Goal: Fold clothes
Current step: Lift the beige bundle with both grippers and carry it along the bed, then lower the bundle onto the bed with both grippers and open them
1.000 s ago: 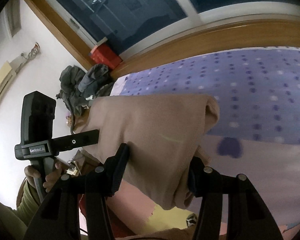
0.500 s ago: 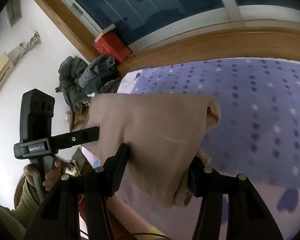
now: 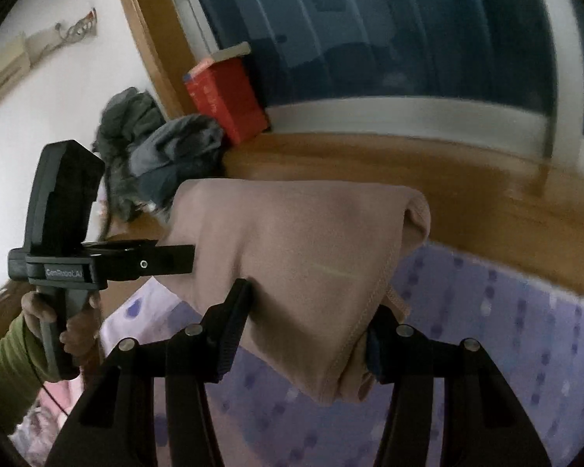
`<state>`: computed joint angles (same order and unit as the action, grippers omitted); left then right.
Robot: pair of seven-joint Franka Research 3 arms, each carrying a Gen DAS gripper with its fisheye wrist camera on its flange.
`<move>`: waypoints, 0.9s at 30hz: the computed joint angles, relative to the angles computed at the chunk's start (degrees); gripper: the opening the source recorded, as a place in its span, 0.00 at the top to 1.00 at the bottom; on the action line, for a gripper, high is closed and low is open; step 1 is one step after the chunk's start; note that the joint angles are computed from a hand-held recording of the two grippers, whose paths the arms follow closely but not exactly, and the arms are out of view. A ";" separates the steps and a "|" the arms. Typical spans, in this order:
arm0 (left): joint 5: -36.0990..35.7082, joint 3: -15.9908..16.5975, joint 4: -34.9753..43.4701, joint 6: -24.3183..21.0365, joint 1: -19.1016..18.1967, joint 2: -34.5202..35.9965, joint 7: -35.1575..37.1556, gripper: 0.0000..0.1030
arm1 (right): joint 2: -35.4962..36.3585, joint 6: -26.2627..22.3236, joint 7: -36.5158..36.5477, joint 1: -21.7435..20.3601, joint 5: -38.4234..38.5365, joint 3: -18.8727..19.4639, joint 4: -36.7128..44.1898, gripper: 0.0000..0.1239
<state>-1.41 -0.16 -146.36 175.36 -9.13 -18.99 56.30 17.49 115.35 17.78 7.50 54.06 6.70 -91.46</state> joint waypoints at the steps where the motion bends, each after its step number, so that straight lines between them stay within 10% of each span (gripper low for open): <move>1: -0.68 1.80 -0.02 0.84 -1.38 1.01 1.70 0.38 | 0.78 1.46 1.20 0.77 -0.45 0.13 0.52 0.58; 9: -11.09 12.62 -4.32 7.51 -13.59 5.57 14.98 0.40 | 0.66 9.45 8.61 2.83 -3.65 0.46 -6.90 0.58; 13: -10.29 11.75 -4.07 5.25 -11.97 4.80 13.69 0.40 | -0.31 11.89 10.09 3.23 -3.46 0.56 -8.53 0.56; 18: 1.33 -3.89 -5.23 -2.25 5.78 -1.58 3.35 0.40 | -2.57 14.20 12.78 3.69 -5.32 0.09 -10.32 0.55; 27: 4.87 -0.33 2.92 -3.38 3.04 2.25 4.92 0.40 | -6.95 23.49 7.02 4.85 2.24 0.29 -13.61 0.55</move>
<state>3.45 -0.49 -143.45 171.98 -6.09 -16.74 61.22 10.54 138.84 24.81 12.35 56.31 6.99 -105.08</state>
